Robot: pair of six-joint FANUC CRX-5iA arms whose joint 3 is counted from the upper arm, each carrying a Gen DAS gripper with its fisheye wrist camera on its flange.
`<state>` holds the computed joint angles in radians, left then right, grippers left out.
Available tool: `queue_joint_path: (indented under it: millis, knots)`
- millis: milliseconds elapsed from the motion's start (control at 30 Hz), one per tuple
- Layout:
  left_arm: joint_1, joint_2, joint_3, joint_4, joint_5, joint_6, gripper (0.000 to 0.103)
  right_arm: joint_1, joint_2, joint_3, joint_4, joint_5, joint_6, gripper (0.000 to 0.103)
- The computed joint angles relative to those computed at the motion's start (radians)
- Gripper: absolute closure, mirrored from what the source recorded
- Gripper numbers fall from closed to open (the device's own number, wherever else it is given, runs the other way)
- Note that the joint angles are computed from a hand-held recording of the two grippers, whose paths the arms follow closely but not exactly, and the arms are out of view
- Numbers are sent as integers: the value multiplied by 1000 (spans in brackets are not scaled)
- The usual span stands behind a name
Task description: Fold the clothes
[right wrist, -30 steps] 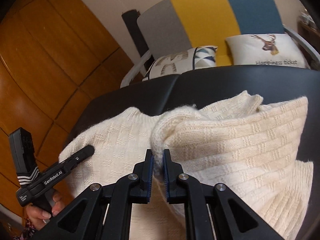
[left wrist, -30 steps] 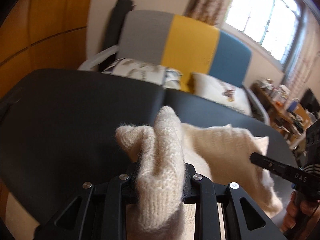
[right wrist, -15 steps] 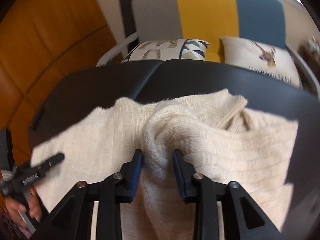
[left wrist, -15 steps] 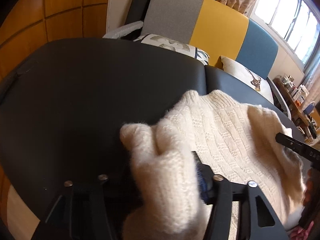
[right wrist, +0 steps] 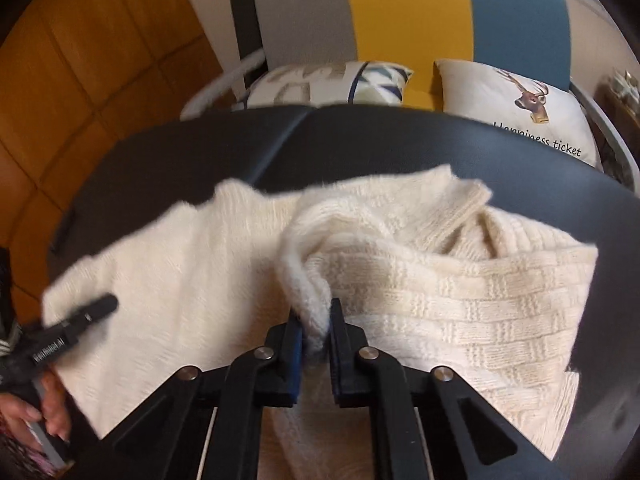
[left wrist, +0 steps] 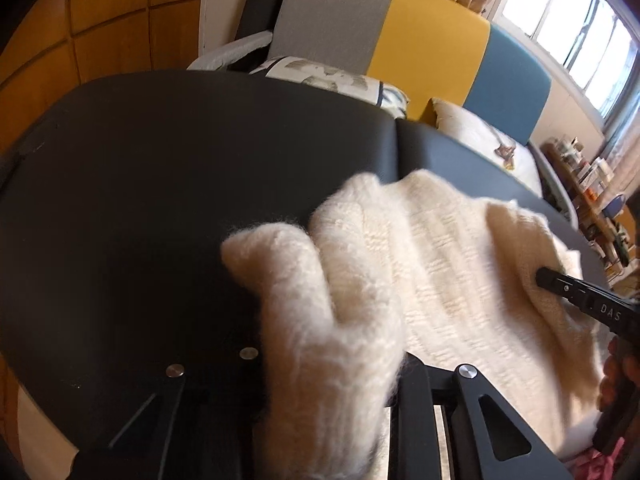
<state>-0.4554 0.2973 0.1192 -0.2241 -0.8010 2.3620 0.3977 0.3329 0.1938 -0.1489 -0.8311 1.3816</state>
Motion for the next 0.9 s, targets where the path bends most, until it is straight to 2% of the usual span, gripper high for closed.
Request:
queue_joint_path:
  millis: [167,300,500,667,800,900]
  knots:
    - [7,-85,-37,42,120,-11,78,-11,-47,20,-89,19,42,94]
    - [-7,-135,-3,17,147,-33,78,-16,-55,99,-190,-10,119,94]
    - [-9,-164,88,-16,142,-59,78,-27,-46,246,-358,-55,221,94]
    - [-22,-198,167,-90,123,-73,78,-15,4,404,-440,-114,282,94]
    - [-27,-251,184,-113,140,-81,78,-25,48,532,-586,-176,345,94]
    - [-32,-271,220,-128,126,-92,78,-43,92,631,-720,-229,373,94]
